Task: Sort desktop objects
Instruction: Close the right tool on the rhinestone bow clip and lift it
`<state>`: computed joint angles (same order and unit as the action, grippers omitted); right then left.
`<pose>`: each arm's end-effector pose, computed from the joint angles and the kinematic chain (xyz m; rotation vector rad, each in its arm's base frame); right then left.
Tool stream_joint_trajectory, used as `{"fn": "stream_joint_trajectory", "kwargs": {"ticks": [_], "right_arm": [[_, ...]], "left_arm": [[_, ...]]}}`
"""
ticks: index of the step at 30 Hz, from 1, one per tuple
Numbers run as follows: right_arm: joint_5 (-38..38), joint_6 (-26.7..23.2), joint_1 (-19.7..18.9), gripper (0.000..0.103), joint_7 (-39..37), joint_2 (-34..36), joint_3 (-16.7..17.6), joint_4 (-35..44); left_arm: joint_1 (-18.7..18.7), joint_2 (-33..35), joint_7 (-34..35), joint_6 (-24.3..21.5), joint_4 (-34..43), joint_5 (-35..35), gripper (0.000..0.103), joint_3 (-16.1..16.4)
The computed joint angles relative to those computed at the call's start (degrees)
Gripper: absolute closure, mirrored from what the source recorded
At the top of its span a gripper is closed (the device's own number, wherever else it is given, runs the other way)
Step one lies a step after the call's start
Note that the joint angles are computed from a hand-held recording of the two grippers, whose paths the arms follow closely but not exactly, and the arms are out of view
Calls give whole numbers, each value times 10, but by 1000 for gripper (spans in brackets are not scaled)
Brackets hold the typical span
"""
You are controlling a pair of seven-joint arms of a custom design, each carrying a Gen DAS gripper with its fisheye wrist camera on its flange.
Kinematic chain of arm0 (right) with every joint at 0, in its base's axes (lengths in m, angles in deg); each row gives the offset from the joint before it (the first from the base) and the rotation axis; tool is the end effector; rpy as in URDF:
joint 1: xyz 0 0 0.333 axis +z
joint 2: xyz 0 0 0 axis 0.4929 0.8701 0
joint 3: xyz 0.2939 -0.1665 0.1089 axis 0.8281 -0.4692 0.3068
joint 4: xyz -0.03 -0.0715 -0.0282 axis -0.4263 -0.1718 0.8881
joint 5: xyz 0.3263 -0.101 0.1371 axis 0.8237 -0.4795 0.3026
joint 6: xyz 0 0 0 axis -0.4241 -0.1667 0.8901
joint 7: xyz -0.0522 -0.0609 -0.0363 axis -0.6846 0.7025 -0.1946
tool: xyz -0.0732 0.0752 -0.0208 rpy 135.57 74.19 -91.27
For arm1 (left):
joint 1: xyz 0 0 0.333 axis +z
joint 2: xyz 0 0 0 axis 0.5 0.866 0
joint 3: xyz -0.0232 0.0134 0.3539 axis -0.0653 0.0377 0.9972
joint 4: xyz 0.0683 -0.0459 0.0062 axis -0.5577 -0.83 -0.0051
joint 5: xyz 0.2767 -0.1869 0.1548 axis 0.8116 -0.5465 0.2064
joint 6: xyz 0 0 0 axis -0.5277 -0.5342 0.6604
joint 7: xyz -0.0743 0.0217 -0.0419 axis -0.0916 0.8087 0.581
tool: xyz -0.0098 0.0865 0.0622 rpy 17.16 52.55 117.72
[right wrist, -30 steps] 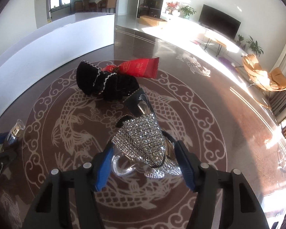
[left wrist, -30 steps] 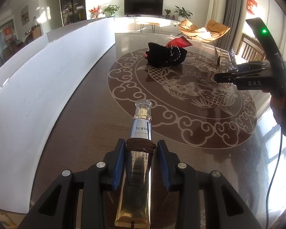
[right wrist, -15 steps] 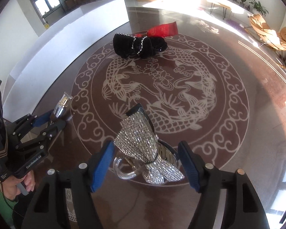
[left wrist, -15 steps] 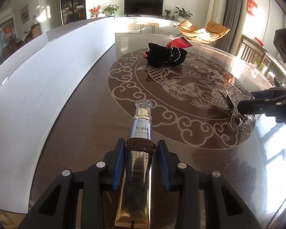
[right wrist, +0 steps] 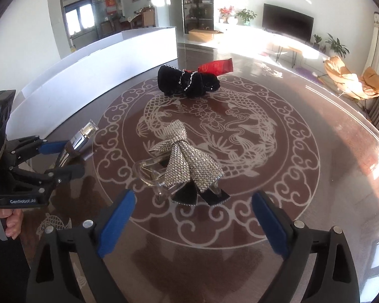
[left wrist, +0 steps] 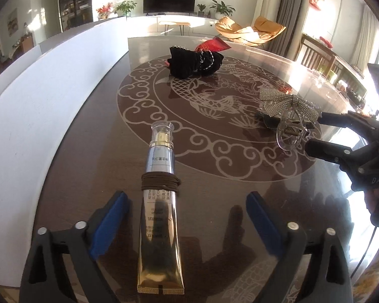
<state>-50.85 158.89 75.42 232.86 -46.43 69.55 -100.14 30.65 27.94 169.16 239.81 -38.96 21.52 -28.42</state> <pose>0.4651 0.4943 0.3899 -1.7491 1.9101 -0.6404 0.5510 -0.2744 0.3526 -1.1374 2.6266 -0.8765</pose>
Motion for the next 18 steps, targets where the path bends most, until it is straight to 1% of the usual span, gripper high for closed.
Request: {"fn": "stream_joint_trajectory", "kwargs": {"ticks": [1, 3, 6, 7, 8, 9, 10, 11, 13, 14, 15, 16, 17, 18], "right_arm": [[-4, 10, -1, 9, 7, 0, -1, -3], [-13, 21, 0, 9, 11, 0, -4, -7], [-25, 29, -1, 9, -1, 2, -5, -11], [-29, 33, -2, 9, -6, 3, -6, -11], [-31, 37, -3, 9, -13, 7, -6, -7], [-31, 41, -6, 9, -23, 10, -6, -4], [-28, 45, -9, 9, -37, 14, -5, 1], [-22, 45, -12, 9, -56, 19, -4, 10], [-3, 35, -16, 9, -97, 31, -2, 29], [8, 32, -18, 9, -118, 38, -2, 41], [19, 30, -20, 9, -137, 43, -2, 49], [30, 28, -21, 9, -154, 48, -3, 57], [41, 27, -23, 9, -169, 51, -3, 63], [51, 30, -25, 9, -182, 54, -4, 66]], "left_arm": [[22, -3, 17, -1, -8, -9, 0, -20], [80, -4, 67, 0, -25, -40, 0, -73], [118, -15, 114, 13, -51, -66, 0, -101], [116, -18, 117, 14, -54, -69, 0, -97], [105, -22, 113, 12, -54, -68, 0, -85], [86, -25, 102, 7, -50, -62, 0, -65], [53, -28, 81, 2, -44, -48, 0, -31], [12, -30, 52, -4, -35, -25, 0, 10], [-64, -26, -5, -13, -14, 30, 0, 86], [-92, -20, -42, -14, -4, 69, 0, 115], [-104, -14, -50, -15, 7, 70, 2, 124], [-109, -9, -68, -9, 15, 77, 15, 128], [-108, -4, -80, 5, 19, 80, 27, 126], [-108, 0, -93, 16, 24, 85, 58, 126]]}}
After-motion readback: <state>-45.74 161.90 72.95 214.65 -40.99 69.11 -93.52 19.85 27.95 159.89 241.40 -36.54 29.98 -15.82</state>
